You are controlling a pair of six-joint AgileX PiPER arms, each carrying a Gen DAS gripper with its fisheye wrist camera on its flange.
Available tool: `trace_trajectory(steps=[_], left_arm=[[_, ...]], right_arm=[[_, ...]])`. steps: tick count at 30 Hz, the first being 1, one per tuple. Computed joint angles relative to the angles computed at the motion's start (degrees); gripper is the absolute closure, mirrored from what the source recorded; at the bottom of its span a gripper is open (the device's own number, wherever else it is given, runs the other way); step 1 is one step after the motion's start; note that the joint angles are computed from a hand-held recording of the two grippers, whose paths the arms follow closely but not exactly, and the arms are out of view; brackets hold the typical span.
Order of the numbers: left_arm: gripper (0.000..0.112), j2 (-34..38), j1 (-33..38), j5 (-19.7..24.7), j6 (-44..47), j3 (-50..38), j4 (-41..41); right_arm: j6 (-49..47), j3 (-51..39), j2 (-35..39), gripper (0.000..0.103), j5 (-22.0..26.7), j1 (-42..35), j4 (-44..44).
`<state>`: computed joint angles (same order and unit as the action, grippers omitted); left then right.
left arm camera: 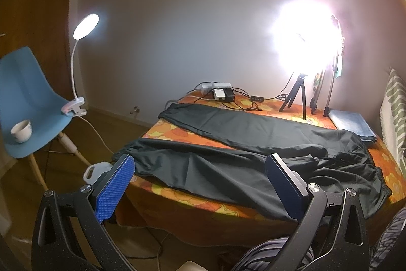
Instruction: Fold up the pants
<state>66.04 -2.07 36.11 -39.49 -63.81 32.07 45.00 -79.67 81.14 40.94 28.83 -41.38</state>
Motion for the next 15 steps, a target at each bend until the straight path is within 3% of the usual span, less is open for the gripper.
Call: trace_trajectory(steps=[15], left_arm=[[0.010, 0.31, -1.50, 1.12, -2.45, -0.26, 2.06]], right_arm=[[-0.53, -0.29, 0.16, 0.000, 0.17, -0.09, 0.62]])
